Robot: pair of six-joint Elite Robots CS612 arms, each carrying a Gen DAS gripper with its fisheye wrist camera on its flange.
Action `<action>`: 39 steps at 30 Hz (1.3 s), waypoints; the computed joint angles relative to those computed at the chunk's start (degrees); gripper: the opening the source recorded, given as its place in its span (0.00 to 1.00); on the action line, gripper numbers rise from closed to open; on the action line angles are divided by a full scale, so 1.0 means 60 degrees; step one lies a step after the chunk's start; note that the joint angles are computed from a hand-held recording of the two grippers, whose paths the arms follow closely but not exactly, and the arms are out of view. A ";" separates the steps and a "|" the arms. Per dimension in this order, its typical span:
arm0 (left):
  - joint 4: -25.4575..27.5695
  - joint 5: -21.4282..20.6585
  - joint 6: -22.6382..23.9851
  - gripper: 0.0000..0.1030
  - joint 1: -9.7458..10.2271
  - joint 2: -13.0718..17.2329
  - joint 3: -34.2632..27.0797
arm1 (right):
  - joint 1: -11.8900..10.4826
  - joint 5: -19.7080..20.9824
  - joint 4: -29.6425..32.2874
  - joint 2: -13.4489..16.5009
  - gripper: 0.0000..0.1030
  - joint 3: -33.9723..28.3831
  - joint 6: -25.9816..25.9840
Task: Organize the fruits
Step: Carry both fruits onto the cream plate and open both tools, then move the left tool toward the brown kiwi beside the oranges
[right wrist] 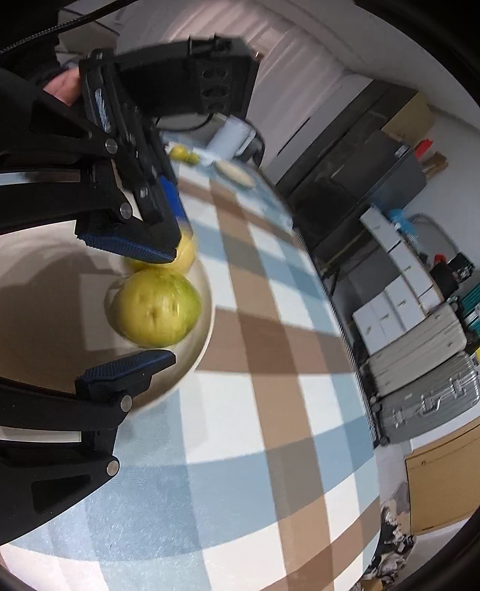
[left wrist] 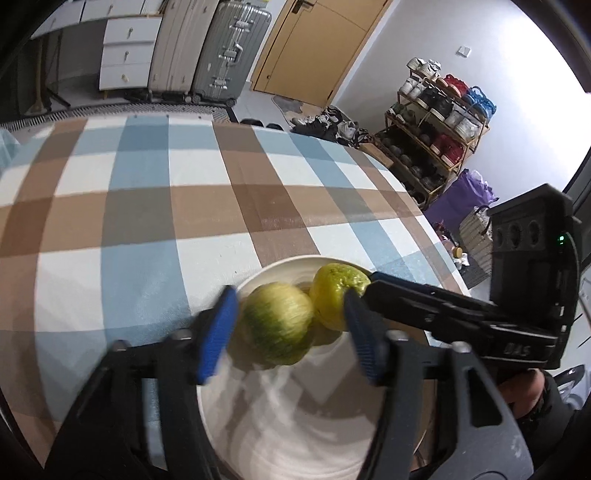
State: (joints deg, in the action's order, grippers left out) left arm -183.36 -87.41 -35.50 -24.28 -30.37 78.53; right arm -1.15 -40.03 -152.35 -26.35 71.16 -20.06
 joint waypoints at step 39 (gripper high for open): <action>-0.1940 0.4052 -0.0594 0.99 -0.2623 -0.2980 0.4715 | -0.1343 0.0157 -0.7656 -0.2724 1.00 0.6016 0.0689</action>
State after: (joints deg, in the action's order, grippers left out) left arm -195.00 -63.10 -39.06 -40.01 -48.26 106.82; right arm -9.21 -39.08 -198.28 -42.69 107.26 -15.93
